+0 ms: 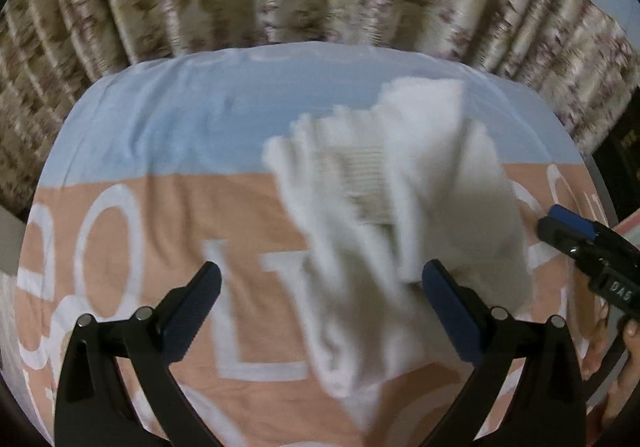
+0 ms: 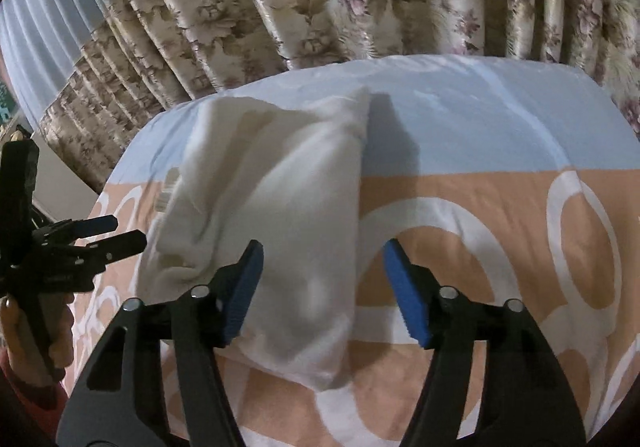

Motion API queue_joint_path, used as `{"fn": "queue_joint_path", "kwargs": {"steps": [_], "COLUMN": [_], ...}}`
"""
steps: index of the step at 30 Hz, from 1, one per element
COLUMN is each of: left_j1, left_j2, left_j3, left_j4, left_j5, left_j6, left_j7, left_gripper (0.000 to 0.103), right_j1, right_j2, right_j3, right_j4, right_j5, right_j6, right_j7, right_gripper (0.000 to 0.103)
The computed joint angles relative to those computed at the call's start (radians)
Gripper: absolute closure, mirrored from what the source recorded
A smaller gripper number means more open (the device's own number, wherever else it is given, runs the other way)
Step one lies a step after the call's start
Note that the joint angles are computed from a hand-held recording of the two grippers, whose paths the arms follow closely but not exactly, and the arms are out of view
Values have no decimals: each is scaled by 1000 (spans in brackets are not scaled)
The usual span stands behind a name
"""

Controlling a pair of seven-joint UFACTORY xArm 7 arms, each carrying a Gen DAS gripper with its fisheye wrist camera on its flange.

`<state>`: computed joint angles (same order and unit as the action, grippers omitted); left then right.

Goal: Fold small clothes

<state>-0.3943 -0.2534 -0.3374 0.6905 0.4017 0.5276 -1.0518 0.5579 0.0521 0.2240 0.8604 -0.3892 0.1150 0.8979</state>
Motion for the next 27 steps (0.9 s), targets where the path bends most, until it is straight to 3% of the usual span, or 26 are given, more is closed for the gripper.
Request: {"fn": "queue_joint_path", "kwargs": {"steps": [7, 8, 9, 10, 13, 14, 15, 18, 19, 20, 21, 23, 27], "left_j1": [-31, -36, -42, -49, -56, -56, -55, -58, -58, -61, -64, -74, -83], "left_j2": [149, 153, 159, 166, 161, 152, 144, 130, 129, 133, 136, 129, 76], "left_j3": [9, 18, 32, 40, 47, 49, 52, 58, 55, 46, 37, 30, 11], "left_j4": [110, 108, 106, 107, 104, 98, 91, 85, 92, 110, 127, 144, 127], "left_j5": [58, 70, 49, 29, 55, 61, 58, 22, 22, 34, 51, 65, 98], "left_j6": [19, 5, -21, -28, -11, -7, -10, 2, 25, 69, 110, 166, 224], "left_j7": [-50, -56, -32, -16, -13, -13, -7, 58, 75, 92, 96, 111, 114], "left_gripper": [4, 11, 31, 42, 59, 63, 69, 76, 77, 78, 94, 100, 103], "right_j1": [-3, -5, -11, -9, -17, -22, -32, 75, 70, 59, 50, 43, 47], "right_j2": [8, 16, 23, 28, 46, 56, 71, 87, 89, 89, 88, 70, 25], "right_j3": [7, 10, 18, 19, 39, 52, 72, -25, -15, 3, 13, 25, 50], "right_j4": [-22, -19, -19, -23, -24, -20, -6, 51, 69, 80, 82, 87, 84], "right_j5": [30, 51, 90, 109, 203, 247, 269, 132, 120, 150, 177, 209, 252], "right_j6": [-7, -9, -11, -15, -31, -33, -25, 74, 106, 126, 131, 148, 167], "right_j7": [-41, -62, -96, -109, -188, -229, -253, -172, -166, -193, -216, -244, -276], "right_gripper": [45, 46, 46, 46, 46, 53, 68, 83, 84, 86, 87, 88, 89]}}
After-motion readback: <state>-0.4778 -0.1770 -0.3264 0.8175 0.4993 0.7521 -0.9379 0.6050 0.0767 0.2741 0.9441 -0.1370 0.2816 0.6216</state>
